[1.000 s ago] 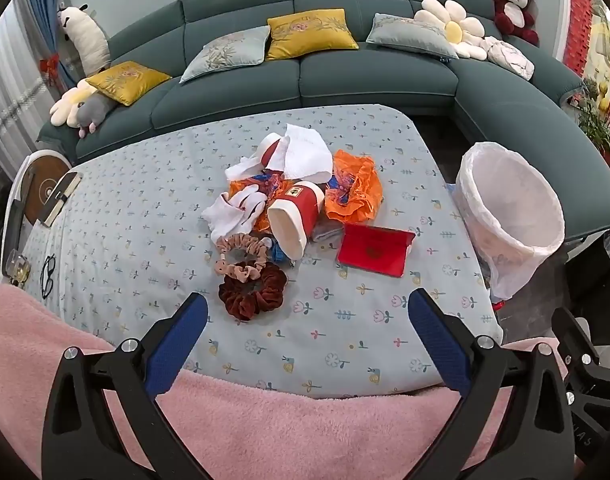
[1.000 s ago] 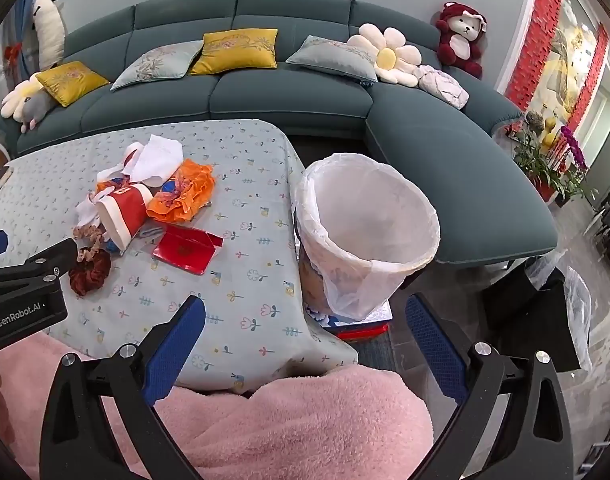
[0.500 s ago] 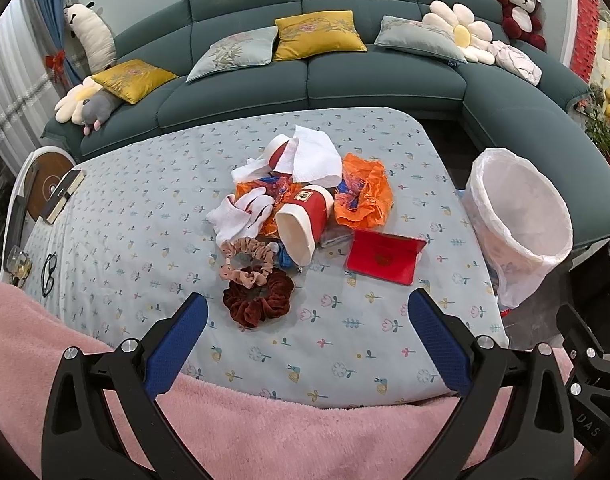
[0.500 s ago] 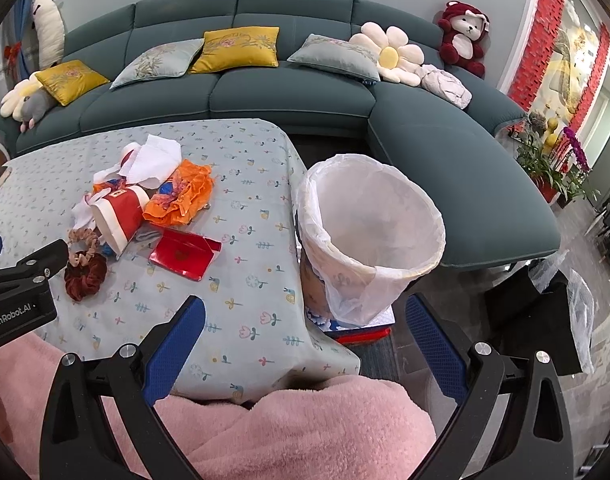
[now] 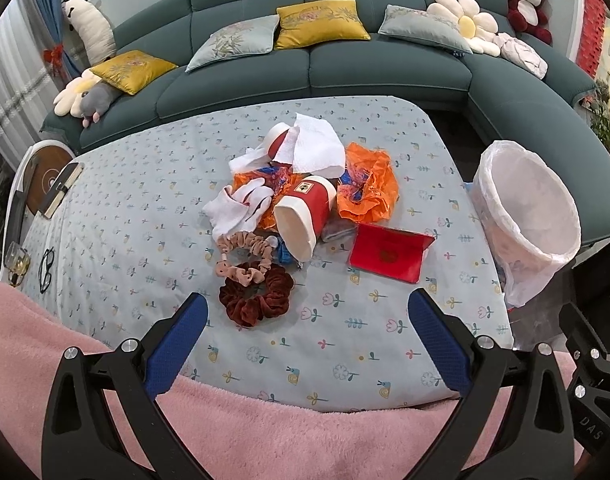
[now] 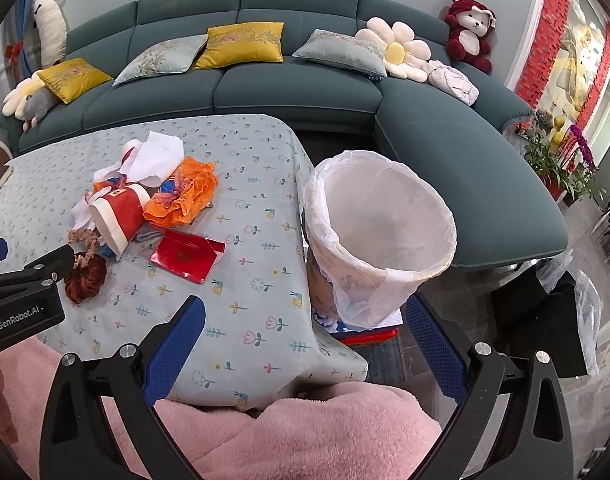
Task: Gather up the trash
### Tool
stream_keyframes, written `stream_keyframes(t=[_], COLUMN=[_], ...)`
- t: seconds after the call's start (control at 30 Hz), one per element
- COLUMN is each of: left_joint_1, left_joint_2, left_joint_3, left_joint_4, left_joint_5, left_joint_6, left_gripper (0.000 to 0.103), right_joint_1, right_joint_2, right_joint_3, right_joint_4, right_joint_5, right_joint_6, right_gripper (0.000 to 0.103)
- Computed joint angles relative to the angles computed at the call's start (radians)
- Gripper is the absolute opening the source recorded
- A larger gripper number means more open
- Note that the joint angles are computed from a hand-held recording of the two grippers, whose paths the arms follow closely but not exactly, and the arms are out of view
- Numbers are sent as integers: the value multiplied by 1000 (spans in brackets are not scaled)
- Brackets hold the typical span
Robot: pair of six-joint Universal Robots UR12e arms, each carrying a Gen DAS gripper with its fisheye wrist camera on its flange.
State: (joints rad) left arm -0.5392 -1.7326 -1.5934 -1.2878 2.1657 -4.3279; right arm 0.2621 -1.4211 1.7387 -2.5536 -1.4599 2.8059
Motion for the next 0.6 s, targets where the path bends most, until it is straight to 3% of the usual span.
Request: stream_keyframes(t=[0.6], left_joint_1=[-9], left_joint_2=[-24], left_joint_3=[20], left_joint_4=[3], left_joint_5=[33], left_joint_6=[34], left_gripper=[96], right_joint_1=[-3], right_joint_2=[10], right_joint_3=[-9], right_joint_4=[8], right_joint_5=[-6], right_joint_6=[8], right_gripper=[96])
